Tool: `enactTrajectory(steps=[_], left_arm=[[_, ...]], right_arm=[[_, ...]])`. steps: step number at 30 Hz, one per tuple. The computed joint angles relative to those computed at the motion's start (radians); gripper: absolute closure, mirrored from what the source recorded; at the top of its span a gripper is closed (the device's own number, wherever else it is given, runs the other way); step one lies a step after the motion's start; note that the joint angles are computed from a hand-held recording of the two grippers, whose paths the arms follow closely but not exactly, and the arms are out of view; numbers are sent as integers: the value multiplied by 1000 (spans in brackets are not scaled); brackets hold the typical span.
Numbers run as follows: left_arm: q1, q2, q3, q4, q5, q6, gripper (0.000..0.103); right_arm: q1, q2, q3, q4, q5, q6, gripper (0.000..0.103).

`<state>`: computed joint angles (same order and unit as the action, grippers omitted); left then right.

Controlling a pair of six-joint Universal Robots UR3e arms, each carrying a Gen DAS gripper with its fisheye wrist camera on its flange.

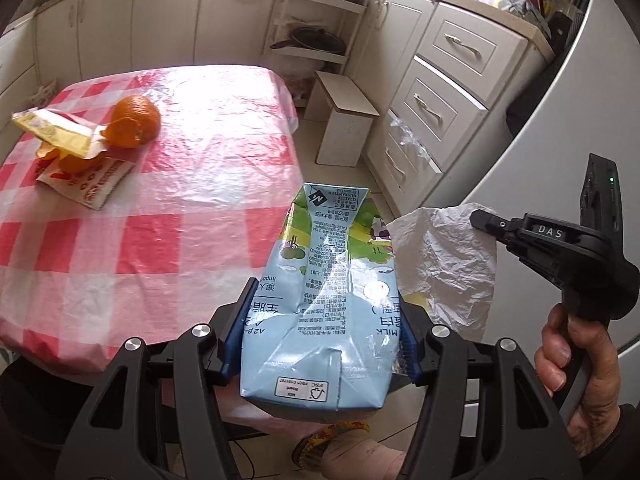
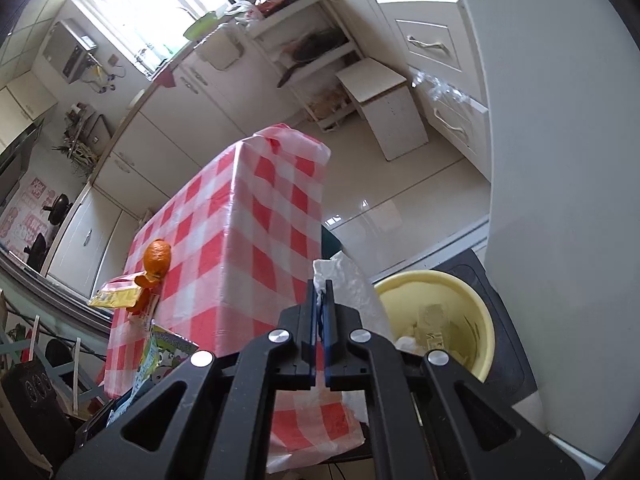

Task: Collect trash
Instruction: 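Carry the carton and wrapper over the yellow bucket with both tools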

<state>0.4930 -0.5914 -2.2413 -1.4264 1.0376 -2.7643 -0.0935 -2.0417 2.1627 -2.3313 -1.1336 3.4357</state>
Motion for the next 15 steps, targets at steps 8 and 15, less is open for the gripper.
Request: enactTrajectory(steps=[8, 15], left_arm=[[-421, -353, -44, 522, 202, -337, 46], [-667, -689, 34, 776, 342, -483, 46]], right_arm=[[-62, -23, 20, 74, 31, -31, 100], [-111, -36, 14, 143, 45, -39, 83]])
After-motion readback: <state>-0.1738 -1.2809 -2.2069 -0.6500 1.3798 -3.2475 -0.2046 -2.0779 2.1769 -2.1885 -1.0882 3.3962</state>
